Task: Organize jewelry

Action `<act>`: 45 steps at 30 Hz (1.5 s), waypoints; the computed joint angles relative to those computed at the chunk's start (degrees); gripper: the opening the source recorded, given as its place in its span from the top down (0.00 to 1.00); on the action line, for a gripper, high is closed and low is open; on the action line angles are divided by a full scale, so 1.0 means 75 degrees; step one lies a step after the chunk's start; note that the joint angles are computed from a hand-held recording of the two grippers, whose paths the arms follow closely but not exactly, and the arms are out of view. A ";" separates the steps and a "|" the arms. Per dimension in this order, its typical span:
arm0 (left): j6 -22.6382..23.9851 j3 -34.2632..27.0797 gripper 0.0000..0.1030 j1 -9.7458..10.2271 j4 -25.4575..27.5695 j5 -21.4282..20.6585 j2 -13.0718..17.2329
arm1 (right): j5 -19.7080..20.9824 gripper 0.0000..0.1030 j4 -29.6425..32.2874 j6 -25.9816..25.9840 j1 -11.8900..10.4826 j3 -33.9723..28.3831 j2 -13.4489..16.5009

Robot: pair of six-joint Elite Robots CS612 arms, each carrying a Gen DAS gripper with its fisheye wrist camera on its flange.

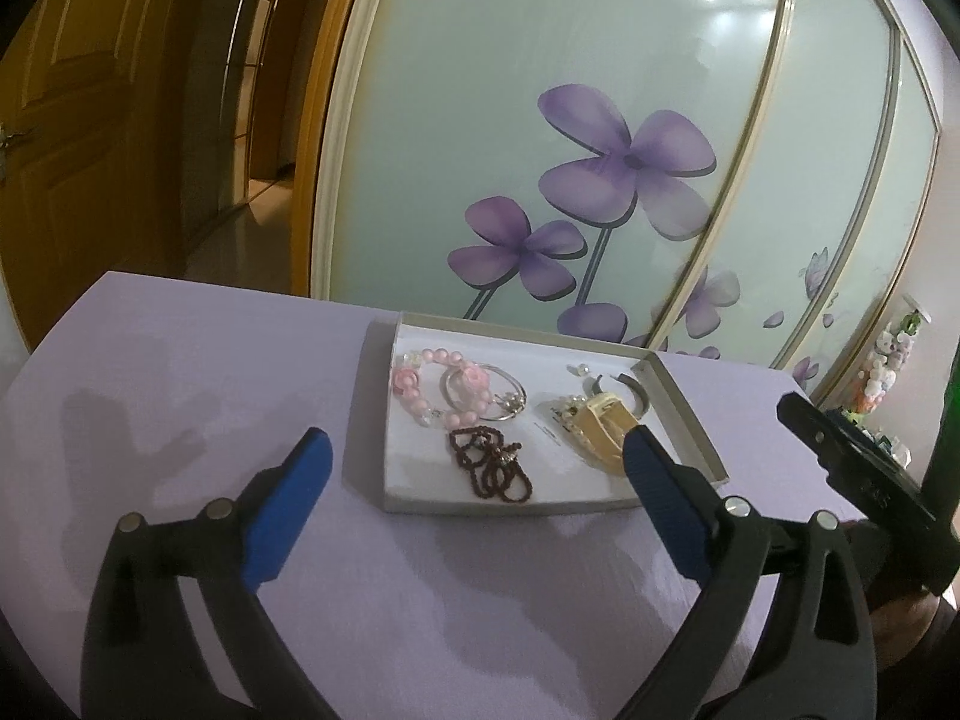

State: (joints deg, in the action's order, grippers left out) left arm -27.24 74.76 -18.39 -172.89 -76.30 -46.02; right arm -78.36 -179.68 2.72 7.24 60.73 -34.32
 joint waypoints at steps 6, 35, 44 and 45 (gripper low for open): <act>-0.0041 0.0454 0.05 -0.0146 -0.0266 0.0241 -0.0213 | 0.0261 0.01 -0.0304 0.0081 -0.0014 0.0583 -0.0258; 0.0675 0.1126 0.05 -0.0420 -0.1747 0.0363 -0.0190 | 0.0748 0.01 -0.1170 -0.0343 -0.0025 0.1509 -0.0417; 0.0764 0.1141 0.05 -0.0423 -0.1963 0.0356 -0.0154 | 0.0801 0.01 -0.1199 -0.0297 -0.0026 0.1491 -0.0403; 0.0783 0.1135 0.05 -0.0424 -0.1982 0.0360 -0.0145 | 0.0798 0.01 -0.1199 -0.0286 -0.0027 0.1485 -0.0397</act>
State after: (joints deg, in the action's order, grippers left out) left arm -21.38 83.27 -21.57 -187.76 -73.60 -47.10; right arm -72.38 -188.67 0.58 7.04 71.87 -37.30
